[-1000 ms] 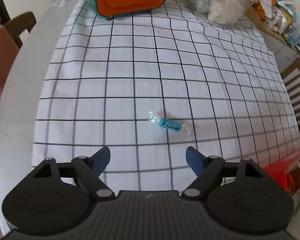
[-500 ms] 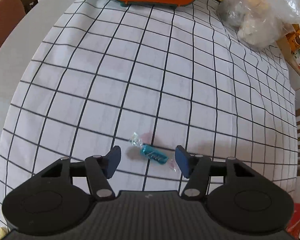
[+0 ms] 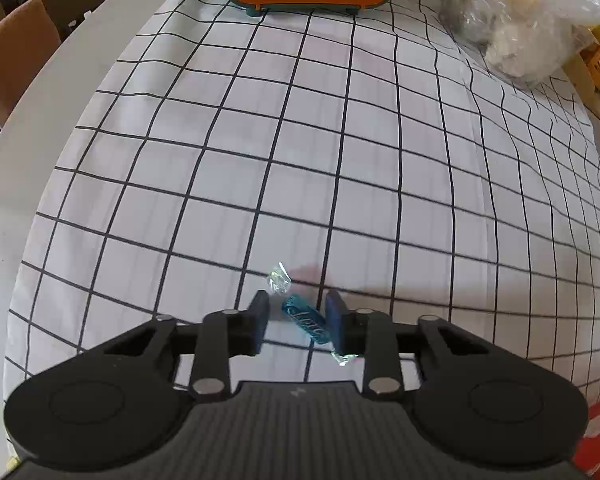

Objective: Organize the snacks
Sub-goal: 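Grasp the white-and-blue wrapped packet with the right tool while the left tool grasps the blue candy, then carry the white packet and blue candy over the red box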

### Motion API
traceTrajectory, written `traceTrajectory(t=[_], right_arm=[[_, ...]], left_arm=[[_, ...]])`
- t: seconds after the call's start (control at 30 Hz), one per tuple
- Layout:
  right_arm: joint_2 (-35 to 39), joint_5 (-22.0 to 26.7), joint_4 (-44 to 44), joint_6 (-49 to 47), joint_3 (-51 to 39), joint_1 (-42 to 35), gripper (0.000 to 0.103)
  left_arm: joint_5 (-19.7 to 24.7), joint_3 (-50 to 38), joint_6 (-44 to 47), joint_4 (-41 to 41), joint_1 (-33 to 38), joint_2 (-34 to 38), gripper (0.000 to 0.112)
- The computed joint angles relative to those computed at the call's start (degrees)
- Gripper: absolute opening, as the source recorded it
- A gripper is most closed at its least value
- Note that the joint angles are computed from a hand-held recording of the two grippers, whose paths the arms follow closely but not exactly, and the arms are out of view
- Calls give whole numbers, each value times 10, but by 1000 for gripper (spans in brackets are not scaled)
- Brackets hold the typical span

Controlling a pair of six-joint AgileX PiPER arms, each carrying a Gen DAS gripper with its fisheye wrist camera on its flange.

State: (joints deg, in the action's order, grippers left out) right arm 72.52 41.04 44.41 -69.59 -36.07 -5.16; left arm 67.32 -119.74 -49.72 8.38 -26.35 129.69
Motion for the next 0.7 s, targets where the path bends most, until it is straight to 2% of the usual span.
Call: traceTrajectory(t=[0.13, 0.4, 0.57, 0.7], right_arm=[[-11, -2, -14, 15, 4, -2, 48], [-54, -7, -35, 53, 17, -16, 48], [-93, 19, -41, 64, 20, -46, 48], [-125, 62, -36, 57, 9, -90, 48]], left_arm=[[-31, 65, 15, 1, 0, -36, 12], [-95, 200, 22, -9, 15, -116, 12], [-127, 274, 21, -15, 15, -179, 12], [-150, 329, 23, -19, 11, -239, 12]])
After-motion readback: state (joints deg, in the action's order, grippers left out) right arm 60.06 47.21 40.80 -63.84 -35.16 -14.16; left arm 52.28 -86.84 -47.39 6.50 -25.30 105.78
